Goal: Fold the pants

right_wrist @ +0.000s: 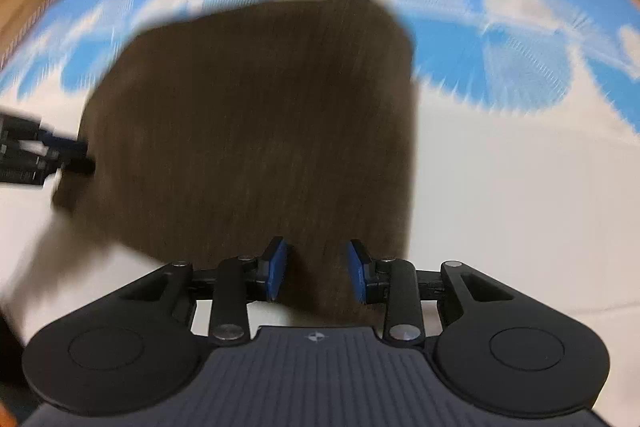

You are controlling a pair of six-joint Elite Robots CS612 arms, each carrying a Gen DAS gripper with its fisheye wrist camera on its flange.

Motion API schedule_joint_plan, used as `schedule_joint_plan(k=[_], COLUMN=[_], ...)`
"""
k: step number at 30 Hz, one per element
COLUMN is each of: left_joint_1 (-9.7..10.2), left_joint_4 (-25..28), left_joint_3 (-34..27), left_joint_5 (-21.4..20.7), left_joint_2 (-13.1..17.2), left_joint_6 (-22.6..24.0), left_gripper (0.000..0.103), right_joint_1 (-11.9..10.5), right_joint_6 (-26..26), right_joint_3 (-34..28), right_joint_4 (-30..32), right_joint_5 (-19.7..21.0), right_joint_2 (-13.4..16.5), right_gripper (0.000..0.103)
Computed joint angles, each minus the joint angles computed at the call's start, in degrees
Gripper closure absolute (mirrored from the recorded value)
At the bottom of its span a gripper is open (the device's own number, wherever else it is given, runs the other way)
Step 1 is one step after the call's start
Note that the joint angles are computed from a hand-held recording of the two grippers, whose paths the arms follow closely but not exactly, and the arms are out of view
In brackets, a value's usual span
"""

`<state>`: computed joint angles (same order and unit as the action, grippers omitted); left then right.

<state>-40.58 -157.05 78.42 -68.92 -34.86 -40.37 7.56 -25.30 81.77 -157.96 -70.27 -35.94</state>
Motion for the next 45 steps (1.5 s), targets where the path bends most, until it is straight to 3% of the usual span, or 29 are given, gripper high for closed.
schedule_joint_plan(k=[1,4,8,13,16,19,26,31,33,34,36,38,40,43,45], left_joint_1=[-0.49,-0.92,-1.34,-1.12,-1.14,-1.13,-1.01,-0.54,0.25,0.15,0.02,0.74,1.01,1.26,2.19], left_joint_4=[0.5,1.2,2.5,1.4,0.4,-0.6,-2.6,-7.0,-3.6,-1.4,-1.5,-3.0,-7.1,-9.3,-10.9], left_joint_3=[-0.3,-1.3,-2.6,-2.8,-3.1,-3.3,-2.8,-1.7,-3.0,-3.7,-3.7,-2.5,-0.5,0.8,1.2], left_joint_5=[2.6,5.3,7.0,7.0,7.0,7.2,7.4,4.8,-0.3,0.0,0.7,-2.1,-1.4,4.1,3.3], left_joint_2=[0.1,0.8,1.3,1.4,1.5,1.6,1.5,1.5,2.5,3.1,3.3,2.1,1.1,0.5,0.6], left_joint_6=[0.6,0.3,0.7,0.1,0.1,0.5,0.6,0.1,-0.2,0.6,1.2,-2.7,-5.1,-6.4,-9.8], left_gripper=[0.063,0.062,0.062,0.062,0.062,0.062,0.062,0.063,0.061,0.056,0.055,0.056,0.056,0.056,0.056], right_joint_1=[-0.1,0.2,1.3,2.8,3.5,4.7,5.7,6.0,6.1,6.2,6.0,5.8,5.2,4.5,3.8], right_joint_6=[1.6,7.5,12.1,16.8,17.1,15.6,17.7,18.5,18.1,17.8,17.7,18.9,21.3,21.1,21.0], right_joint_3=[0.5,-0.1,-2.7,-9.6,-13.0,-16.9,-23.1,-24.6,-24.7,-24.7,-24.5,-23.6,-21.7,-18.0,-14.7], right_joint_4=[-4.0,-14.2,-21.2,-22.2,-19.3,-15.1,-9.3,-7.9,-8.0,-8.2,-8.3,-8.9,-10.2,-12.8,-14.5], right_joint_5=[0.6,0.1,-2.3,-5.3,-6.6,-12.1,-15.7,-16.6,-17.0,-17.1,-16.6,-16.1,-14.1,-12.1,-9.5], right_joint_2=[0.1,1.4,3.6,7.6,9.5,11.6,15.3,16.1,16.1,16.2,16.1,15.5,14.2,11.8,9.6], right_gripper=[0.066,0.057,0.057,0.057,0.058,0.056,0.05,0.05,0.05,0.05,0.049,0.048,0.048,0.047,0.045])
